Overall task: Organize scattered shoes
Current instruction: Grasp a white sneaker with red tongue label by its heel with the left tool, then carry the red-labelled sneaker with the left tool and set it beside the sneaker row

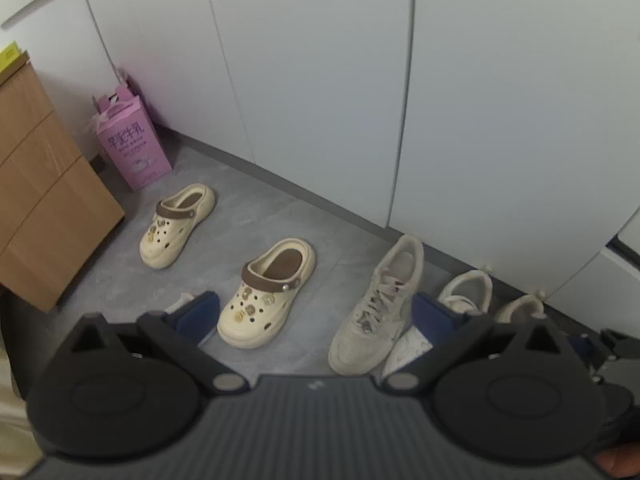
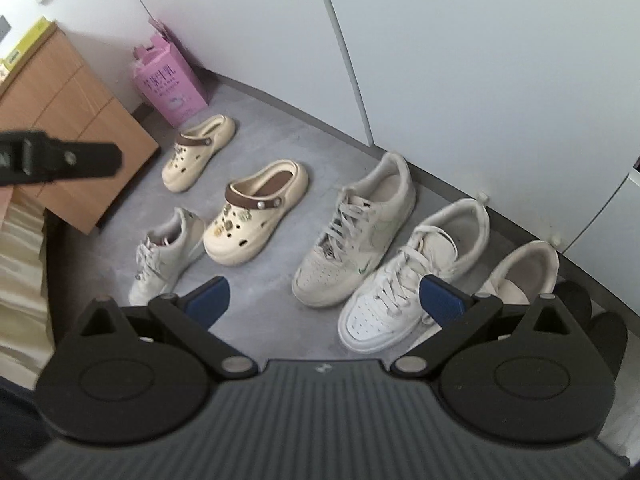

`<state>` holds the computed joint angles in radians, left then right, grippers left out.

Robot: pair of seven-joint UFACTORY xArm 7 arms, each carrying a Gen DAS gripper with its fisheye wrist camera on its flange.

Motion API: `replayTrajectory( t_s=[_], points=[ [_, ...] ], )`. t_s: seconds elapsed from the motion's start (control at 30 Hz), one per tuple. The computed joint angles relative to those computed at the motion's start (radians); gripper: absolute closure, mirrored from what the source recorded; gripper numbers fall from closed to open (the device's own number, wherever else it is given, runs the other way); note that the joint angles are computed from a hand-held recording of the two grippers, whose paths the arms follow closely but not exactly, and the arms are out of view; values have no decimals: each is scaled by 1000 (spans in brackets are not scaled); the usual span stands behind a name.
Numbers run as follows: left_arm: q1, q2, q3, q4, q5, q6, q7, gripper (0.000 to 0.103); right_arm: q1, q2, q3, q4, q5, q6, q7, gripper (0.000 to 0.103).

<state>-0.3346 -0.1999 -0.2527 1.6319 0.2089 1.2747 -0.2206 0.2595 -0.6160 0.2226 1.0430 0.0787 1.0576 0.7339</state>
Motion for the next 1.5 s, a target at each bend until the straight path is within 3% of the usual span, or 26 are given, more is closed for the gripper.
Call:
replayTrajectory(
  t_s=[0.13,0.3,0.4,0.5,0.57,0.7,0.93,1.07,1.1,1.13,1.2,1.3,1.5],
  points=[
    [5,24,26,29,-21,-10,65,0,-3,-3,-8,1,19,7,24,0],
    [32,83,98,59,-80,-27,427,0,-3,-31,-26,-4,51,-2,45,0],
    [81,89,140,-24,-52,-101,595,0,-1,-40,-35,-3,70,-8,49,0],
    [139,93,176,-137,-44,-184,661,0,6,-40,-44,-8,108,-9,65,0],
    [182,135,203,-193,-42,-191,683,0,20,-36,-55,-16,144,-13,66,0],
    [266,234,248,-352,25,-331,664,2,8,-60,-49,-46,145,13,100,0],
    [319,399,280,-394,106,-490,639,0,-23,-98,-51,-106,124,106,160,0],
    [338,492,280,-306,17,-415,631,1,-30,-105,-58,-135,124,126,171,0],
    [337,510,281,-288,6,-391,615,10,-31,-107,-59,-138,123,129,171,0],
    [334,518,283,-281,3,-381,601,9,-33,-108,-60,-139,121,130,171,0],
    [308,524,295,-274,42,-365,518,13,-36,-103,-60,-133,117,126,168,0],
    [286,546,300,-213,49,-249,404,20,-34,-101,-59,-125,118,104,161,0],
    [291,497,278,-221,-43,-88,258,23,-23,-109,-58,-103,128,73,146,0]
  ],
)
